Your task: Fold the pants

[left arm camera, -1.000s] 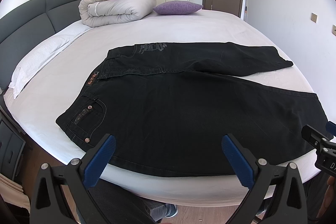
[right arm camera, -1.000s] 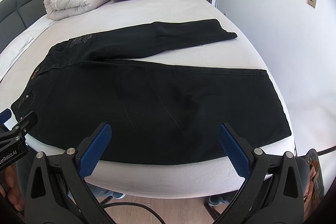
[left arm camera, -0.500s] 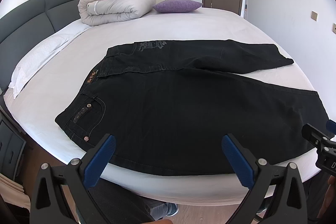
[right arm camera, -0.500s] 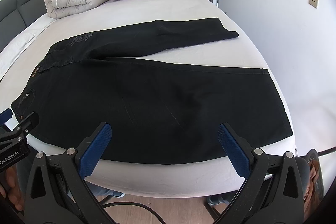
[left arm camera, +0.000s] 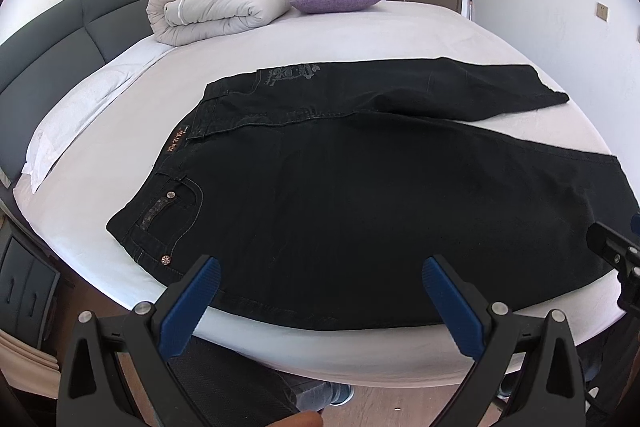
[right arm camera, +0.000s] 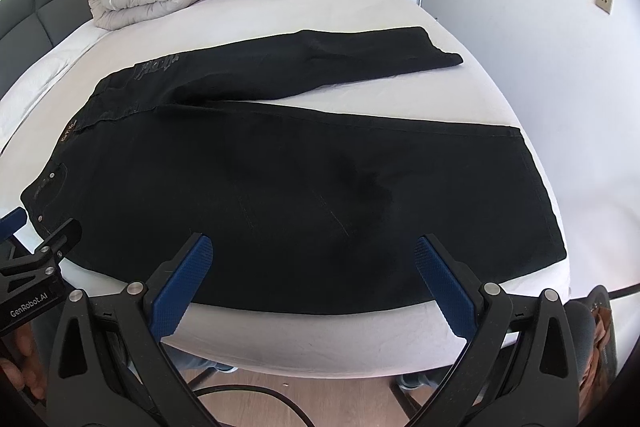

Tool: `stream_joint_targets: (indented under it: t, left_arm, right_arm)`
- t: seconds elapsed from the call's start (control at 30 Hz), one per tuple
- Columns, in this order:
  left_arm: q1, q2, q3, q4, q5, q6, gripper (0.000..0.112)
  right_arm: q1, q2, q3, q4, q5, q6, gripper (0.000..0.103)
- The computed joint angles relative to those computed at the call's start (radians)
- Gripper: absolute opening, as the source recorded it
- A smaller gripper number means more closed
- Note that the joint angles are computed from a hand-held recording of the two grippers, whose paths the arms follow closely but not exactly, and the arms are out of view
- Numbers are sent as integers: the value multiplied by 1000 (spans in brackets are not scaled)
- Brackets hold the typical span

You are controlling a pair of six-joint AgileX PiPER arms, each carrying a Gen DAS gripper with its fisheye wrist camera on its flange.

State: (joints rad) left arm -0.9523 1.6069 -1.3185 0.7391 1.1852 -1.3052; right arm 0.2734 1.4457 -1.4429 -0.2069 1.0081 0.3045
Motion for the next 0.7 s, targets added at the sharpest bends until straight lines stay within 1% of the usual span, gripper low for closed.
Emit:
stream_joint_targets:
  t: [0.07,0.1,0.13,0.2,0.3,0.33,0.4,0.43,0.47,0.5,0.57,0.63,0.67,0.7]
  left_arm:
    - [15,0,18,-21,-25,14,103]
    - [33,-2,33,-52,-49,31,103]
    - [60,-7,48,-94,-90,58,103]
    - [131,-37,114,-209,-214,113,103]
    - [196,-52,168,-294,-287,165,103]
    - [217,-68,197,-324,-327,191,103]
    - [240,-93,236,-329,-383,217,103]
    - [237,-105,248,-288,-394,210,103]
    - [233,-103,238,-254,-373,216,103]
    - [228,-95,215,-227,-330,230,103]
    - [261,-76,155,-252,-275,306,103]
    - [330,-60,95,-313,-228,369,103]
    - [368,-61,77,-329,-233,393,103]
    - [409,-71,65,-318,-262,419,103]
  right_arm:
    - [-31,12,-4,63,-13,-53,103]
    - [-45,16,-2,89,-22,-73,103]
    - [-67,21,1,132,-38,-105,103]
    - [-97,31,2,188,-56,-148,103]
    - [-148,55,-3,279,-82,-229,103]
    - [-165,70,-11,305,-90,-260,103]
    - [-188,93,-28,361,-98,-320,103]
    - [-207,113,-46,407,-100,-373,103]
    - [-217,128,-60,430,-101,-402,103]
    - [-228,150,-84,450,-102,-432,103]
    - [-246,195,-140,480,-102,-478,103]
    - [-274,256,-221,527,-83,-534,103]
    - [-286,282,-259,548,-71,-556,103]
    - [-298,313,-305,565,-56,-576,103]
